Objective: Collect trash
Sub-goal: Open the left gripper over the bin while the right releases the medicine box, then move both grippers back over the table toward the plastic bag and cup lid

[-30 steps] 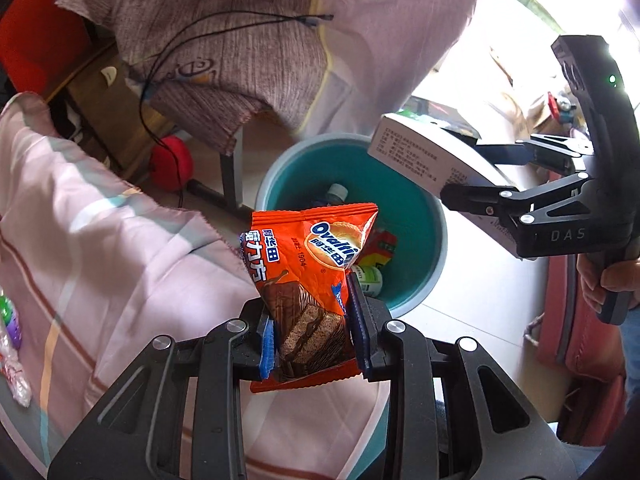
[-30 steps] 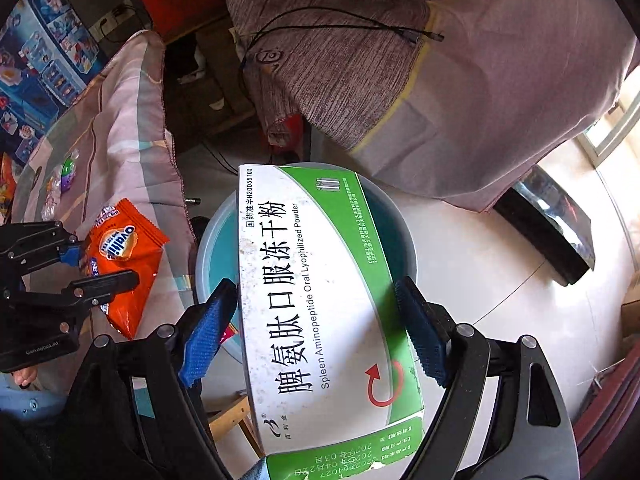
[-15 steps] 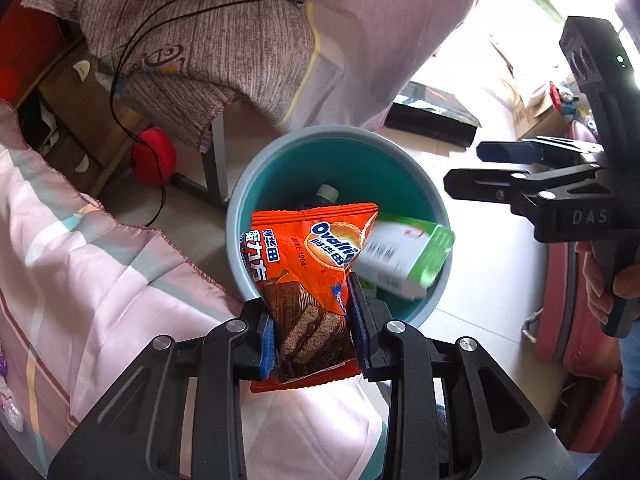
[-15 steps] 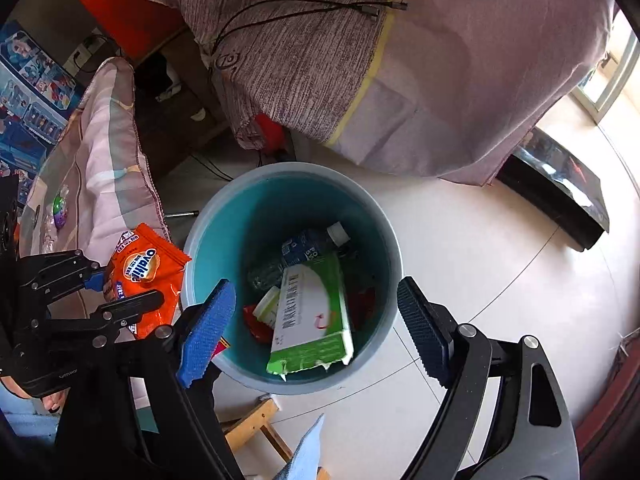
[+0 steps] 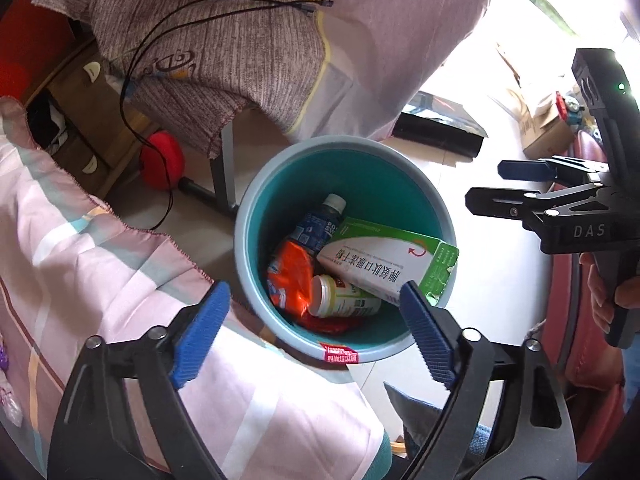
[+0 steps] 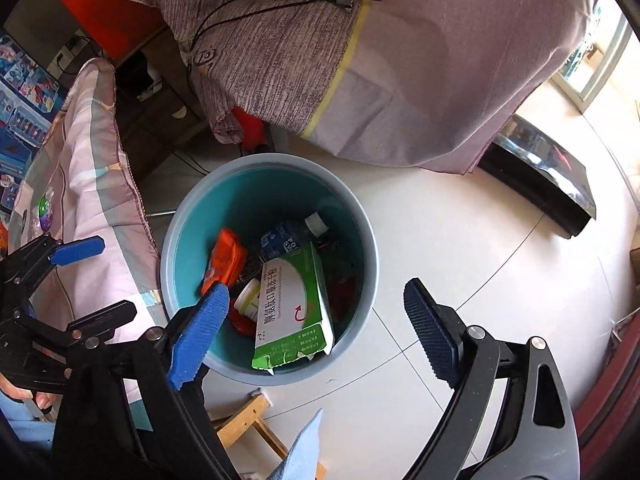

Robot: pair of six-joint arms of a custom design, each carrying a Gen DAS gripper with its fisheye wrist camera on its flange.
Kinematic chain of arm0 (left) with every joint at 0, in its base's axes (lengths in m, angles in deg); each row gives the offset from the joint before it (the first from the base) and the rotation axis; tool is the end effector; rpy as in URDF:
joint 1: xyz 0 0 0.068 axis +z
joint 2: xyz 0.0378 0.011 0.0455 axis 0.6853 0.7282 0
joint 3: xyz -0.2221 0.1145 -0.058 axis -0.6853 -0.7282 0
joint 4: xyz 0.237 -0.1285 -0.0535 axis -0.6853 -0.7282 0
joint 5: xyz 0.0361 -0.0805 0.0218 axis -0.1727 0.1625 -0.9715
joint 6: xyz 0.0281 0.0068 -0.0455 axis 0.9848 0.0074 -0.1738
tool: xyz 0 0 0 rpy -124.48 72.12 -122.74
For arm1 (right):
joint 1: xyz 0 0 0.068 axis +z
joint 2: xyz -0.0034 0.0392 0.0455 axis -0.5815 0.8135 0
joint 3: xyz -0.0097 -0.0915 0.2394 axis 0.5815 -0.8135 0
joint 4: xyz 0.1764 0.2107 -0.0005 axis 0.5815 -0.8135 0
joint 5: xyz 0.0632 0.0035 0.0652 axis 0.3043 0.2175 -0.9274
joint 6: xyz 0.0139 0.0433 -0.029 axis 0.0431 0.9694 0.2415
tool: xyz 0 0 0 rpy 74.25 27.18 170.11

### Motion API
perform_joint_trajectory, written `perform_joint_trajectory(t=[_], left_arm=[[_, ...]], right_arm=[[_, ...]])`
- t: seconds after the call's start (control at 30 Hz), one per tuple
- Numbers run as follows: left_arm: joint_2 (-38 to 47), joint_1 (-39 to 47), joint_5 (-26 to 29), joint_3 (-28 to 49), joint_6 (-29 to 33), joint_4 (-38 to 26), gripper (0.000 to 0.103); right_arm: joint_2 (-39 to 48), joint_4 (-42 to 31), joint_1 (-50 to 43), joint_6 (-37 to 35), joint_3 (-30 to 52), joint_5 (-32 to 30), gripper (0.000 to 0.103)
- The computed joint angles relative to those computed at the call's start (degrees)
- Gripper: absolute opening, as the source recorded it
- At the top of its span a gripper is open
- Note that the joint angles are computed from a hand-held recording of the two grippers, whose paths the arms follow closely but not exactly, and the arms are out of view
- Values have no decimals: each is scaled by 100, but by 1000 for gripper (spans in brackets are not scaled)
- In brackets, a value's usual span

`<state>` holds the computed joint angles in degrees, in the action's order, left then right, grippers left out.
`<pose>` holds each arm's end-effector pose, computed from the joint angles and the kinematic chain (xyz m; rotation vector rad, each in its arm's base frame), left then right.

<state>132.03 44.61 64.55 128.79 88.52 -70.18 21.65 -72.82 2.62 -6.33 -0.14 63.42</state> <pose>0.4005 -0.0037 0.1557 1.5056 2.4377 -0.4226 0.2652 0.1978 0.1557 0.8707 2.6313 0.1603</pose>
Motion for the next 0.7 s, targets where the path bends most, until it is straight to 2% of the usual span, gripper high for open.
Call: perform_joint_trajectory(t=[0.47,0.7], left_arm=[[-138,752,198,156,463,-416,90],[36,1321,345,621,777,-797,90]], right_arm=[[813,-981,427,26,1387,-24,86],[1336,-1600,742,53,2400,74,86]])
